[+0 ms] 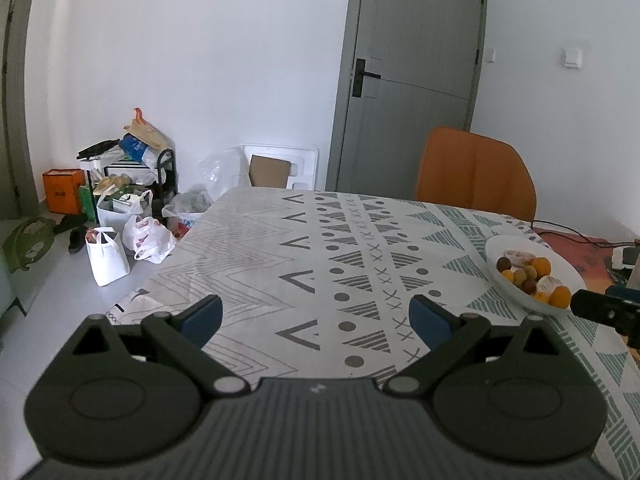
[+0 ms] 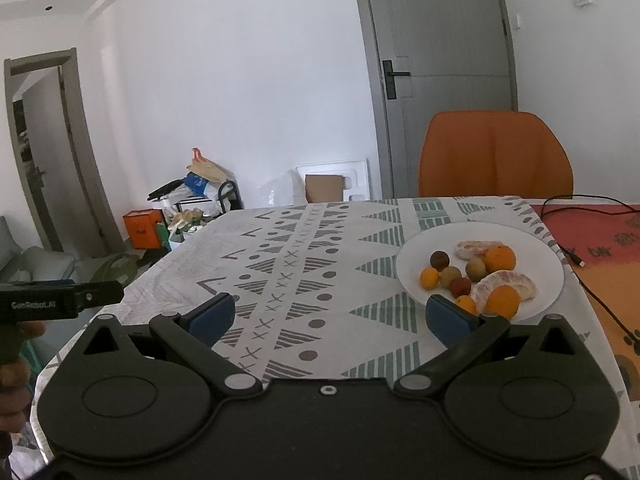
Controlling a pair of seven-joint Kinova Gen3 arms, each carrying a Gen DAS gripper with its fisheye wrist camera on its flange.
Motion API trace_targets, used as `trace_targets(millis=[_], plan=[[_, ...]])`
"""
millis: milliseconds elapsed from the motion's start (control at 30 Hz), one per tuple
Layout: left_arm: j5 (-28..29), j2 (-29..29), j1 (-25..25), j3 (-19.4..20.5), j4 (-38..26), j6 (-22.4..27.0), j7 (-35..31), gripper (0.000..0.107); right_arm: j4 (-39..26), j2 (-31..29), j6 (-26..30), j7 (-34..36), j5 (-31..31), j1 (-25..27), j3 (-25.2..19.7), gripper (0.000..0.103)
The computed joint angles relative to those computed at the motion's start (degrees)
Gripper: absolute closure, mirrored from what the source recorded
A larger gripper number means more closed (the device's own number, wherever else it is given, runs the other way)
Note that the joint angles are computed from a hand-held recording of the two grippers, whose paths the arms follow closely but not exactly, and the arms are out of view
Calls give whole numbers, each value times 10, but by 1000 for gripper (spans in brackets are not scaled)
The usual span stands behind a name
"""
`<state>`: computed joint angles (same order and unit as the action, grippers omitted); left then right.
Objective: Organize fruits
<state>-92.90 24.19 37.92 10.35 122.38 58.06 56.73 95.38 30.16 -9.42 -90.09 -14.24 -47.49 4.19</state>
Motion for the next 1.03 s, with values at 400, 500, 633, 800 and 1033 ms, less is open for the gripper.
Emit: trace_targets(millis=[400, 500, 633, 800, 1033], plan=[[2, -2, -1, 2, 6, -1, 2, 9, -1, 0, 5, 0, -2, -2, 4, 0], [3, -2, -2, 1, 5, -3, 0, 9, -4, 2, 9, -1, -2, -5, 8, 0], [6, 1, -2, 0, 0, -4, -4, 9, -5, 4, 13, -3, -4, -12, 16, 0], [-2, 3, -1, -1, 1, -5, -4, 9, -9, 7, 19, -7, -2, -16, 22, 0], [-2, 10, 0, -1, -4, -2, -10, 9, -21, 21, 37, -16, -1, -38, 51, 0]])
